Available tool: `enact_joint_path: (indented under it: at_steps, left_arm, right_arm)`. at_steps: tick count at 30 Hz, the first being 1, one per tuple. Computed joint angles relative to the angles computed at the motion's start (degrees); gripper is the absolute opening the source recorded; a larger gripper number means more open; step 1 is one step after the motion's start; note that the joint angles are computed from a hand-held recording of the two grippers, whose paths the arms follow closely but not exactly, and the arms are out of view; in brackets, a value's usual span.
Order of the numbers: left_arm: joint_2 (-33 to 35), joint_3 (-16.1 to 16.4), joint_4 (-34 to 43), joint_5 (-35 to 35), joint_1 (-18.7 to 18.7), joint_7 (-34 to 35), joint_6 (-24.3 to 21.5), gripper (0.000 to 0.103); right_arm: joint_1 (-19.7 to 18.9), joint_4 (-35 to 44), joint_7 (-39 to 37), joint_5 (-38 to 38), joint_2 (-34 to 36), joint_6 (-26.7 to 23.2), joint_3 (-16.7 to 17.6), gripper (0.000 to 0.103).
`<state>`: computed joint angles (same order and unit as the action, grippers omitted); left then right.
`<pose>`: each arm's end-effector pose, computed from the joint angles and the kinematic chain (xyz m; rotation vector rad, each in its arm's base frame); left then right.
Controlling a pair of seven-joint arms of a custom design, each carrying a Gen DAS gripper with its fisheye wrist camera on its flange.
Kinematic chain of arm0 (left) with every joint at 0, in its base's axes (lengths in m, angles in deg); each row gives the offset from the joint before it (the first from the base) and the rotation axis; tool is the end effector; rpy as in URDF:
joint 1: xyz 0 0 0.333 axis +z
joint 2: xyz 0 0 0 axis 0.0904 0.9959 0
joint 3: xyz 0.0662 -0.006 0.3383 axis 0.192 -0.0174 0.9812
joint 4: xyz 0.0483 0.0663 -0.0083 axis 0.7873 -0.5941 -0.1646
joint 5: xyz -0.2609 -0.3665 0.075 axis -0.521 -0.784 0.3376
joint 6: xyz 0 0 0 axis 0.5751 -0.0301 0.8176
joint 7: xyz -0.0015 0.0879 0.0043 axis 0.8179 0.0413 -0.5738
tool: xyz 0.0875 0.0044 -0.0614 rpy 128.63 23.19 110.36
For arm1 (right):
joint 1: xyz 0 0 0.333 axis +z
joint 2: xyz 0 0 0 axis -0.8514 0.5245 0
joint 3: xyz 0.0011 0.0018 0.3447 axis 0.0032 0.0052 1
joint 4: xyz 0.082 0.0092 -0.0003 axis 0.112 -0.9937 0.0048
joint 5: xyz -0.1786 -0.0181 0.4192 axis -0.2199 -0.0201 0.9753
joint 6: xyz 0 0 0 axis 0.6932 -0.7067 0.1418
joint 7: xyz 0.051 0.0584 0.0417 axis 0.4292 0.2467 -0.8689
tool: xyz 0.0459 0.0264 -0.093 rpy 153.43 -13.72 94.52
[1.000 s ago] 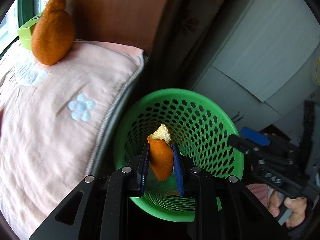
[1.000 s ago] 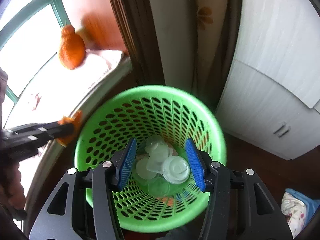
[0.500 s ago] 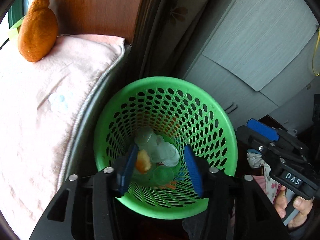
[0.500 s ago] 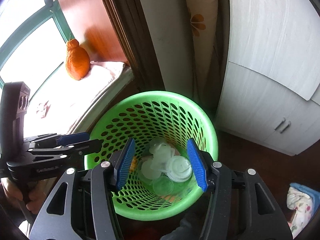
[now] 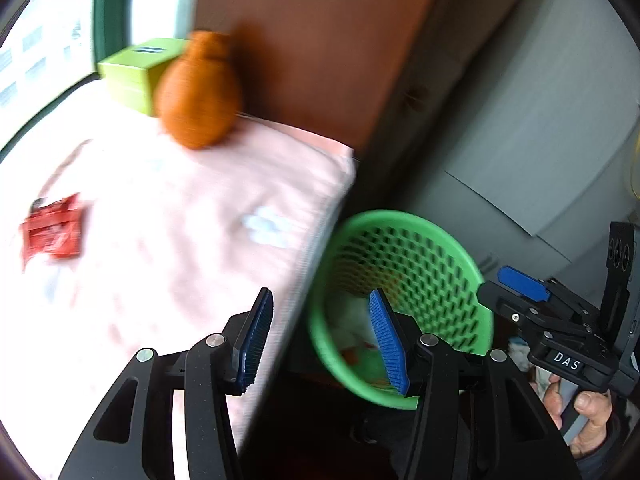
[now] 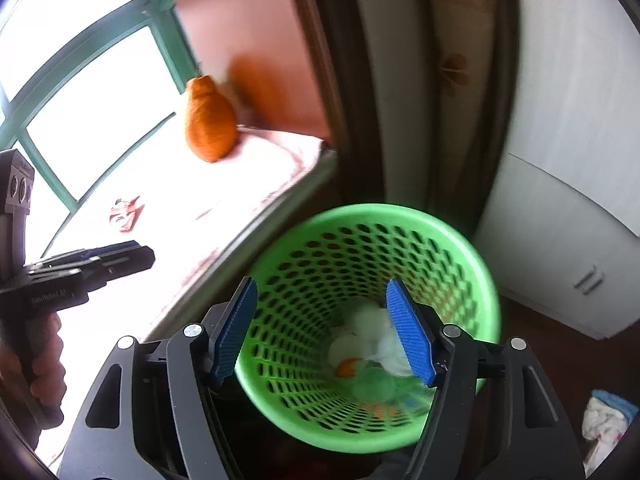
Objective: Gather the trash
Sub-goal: 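Move both tools back to the seat and grasp the clear yogurt cup with the left tool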
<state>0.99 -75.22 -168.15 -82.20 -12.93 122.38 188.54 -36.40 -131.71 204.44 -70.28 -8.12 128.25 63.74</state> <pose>0.6185 -0.4049 0.5893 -1.5184 2.4765 -0.9799 0.5059 0.3544 0.5633 -1.5008 1.9294 -0.4950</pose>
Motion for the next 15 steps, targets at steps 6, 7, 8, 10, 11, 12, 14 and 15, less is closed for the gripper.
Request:
enact_joint_path:
  at_steps: [6,7,8,10,11,12,14,15]
  left_arm:
    - [-3.38,2.70,-3.65,3.51,1.92,-4.91,1.70,0.049]
    - [-3.86,3.19,-4.33,4.76,2.25,-6.07,2.20,0.049]
    - [-4.06,3.61,-4.77,6.29,2.48,-7.33,2.68,0.052]
    - [-4.45,4.65,-5.64,10.05,3.03,-10.81,3.54,0.057]
    - [-4.81,5.00,-6.13,10.76,3.66,-11.47,3.74,0.057]
    - [-4.76,5.30,-6.32,11.91,4.07,-12.55,4.01,0.057]
    - [-4.03,6.06,-6.07,15.38,4.67,-15.34,4.38,0.057]
    - [-3.53,6.33,-5.80,16.72,4.95,-16.39,4.35,0.057]
  right_arm:
    - [1.93,6.94,-4.38,1.29,6.15,0.87,-0.54,0.074]
    - [2.38,8.09,-4.95,1.56,7.15,1.15,-0.79,0.074]
    - [2.86,9.22,-5.40,1.71,8.10,1.33,-1.04,0.075]
    - [3.80,11.27,-6.43,2.19,9.83,1.72,-1.58,0.075]
    - [4.26,12.19,-7.03,2.54,10.60,1.89,-1.85,0.075]
    - [4.72,13.30,-7.75,2.83,11.50,1.90,-2.11,0.075]
    - [5.66,15.26,-9.17,3.41,13.09,1.72,-2.60,0.076]
    - [6.10,16.23,-9.93,3.82,13.91,1.74,-2.82,0.076]
